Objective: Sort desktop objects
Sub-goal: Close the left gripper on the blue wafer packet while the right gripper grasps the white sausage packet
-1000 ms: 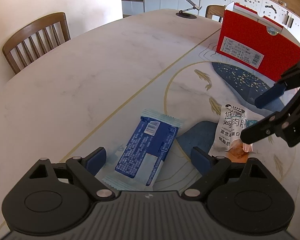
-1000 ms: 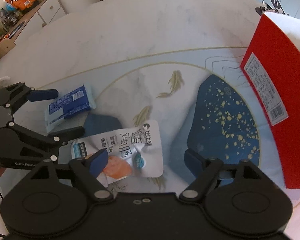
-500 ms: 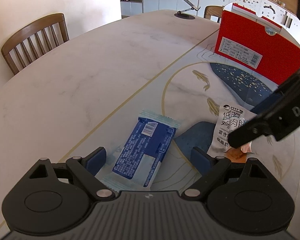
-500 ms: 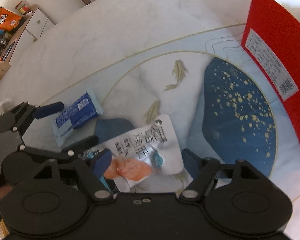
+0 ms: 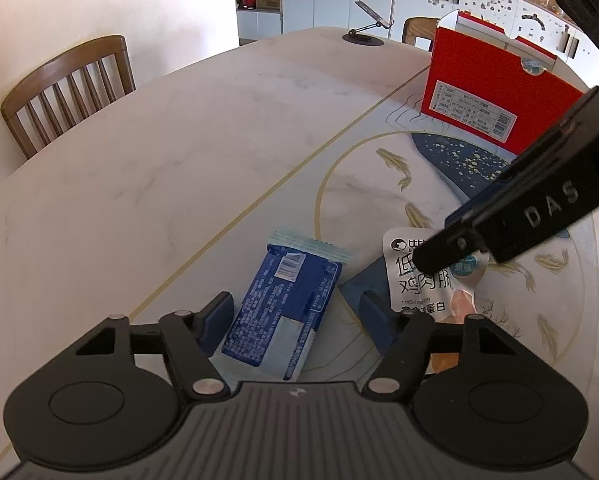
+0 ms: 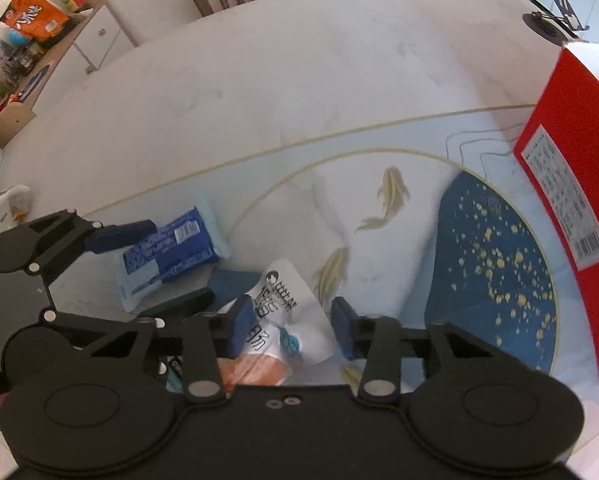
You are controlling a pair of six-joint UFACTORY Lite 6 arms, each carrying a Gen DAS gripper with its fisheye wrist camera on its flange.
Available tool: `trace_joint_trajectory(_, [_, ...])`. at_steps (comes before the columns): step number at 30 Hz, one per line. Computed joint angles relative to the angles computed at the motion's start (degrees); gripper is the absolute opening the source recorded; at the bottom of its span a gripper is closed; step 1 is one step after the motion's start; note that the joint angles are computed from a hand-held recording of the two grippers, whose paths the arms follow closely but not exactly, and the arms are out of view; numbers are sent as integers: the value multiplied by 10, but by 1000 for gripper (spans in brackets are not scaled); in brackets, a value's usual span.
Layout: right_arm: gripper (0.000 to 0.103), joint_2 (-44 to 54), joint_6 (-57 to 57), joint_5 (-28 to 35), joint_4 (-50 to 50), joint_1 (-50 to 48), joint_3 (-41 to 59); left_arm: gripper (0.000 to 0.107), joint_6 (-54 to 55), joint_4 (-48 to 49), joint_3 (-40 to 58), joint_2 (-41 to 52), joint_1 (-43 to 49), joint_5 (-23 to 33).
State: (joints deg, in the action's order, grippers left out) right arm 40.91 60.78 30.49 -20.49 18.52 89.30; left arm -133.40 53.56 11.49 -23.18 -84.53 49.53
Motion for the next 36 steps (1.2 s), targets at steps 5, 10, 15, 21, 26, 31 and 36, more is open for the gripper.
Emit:
trace_joint_trajectory(5, [50, -12, -2, 13, 0, -3, -5, 67, -2, 2, 3, 5, 2, -1])
trace_joint_trajectory(10, [82, -28, 44, 30, -16, 15, -19, 67, -4, 1, 3, 6, -1, 0])
trace_joint_trajectory(15, [81, -3, 57, 52, 13, 22, 11, 67, -8, 2, 4, 8, -3, 0])
trace_joint_trajectory(21, [70, 32, 51, 69, 40, 29, 48, 67, -16, 5, -1, 1, -8, 3])
trace_joint_trajectory(26, [64, 58, 69, 89, 6, 39, 83, 66, -21, 5, -12, -16, -15, 9])
trace_joint_trajectory(31, [46, 77, 43, 97, -2, 44, 110, 66, -17, 5, -8, -7, -16, 11])
trace_joint_trajectory(36, [41, 58, 29, 66, -1, 38, 77, 54, -20, 3, -3, 0, -25, 16])
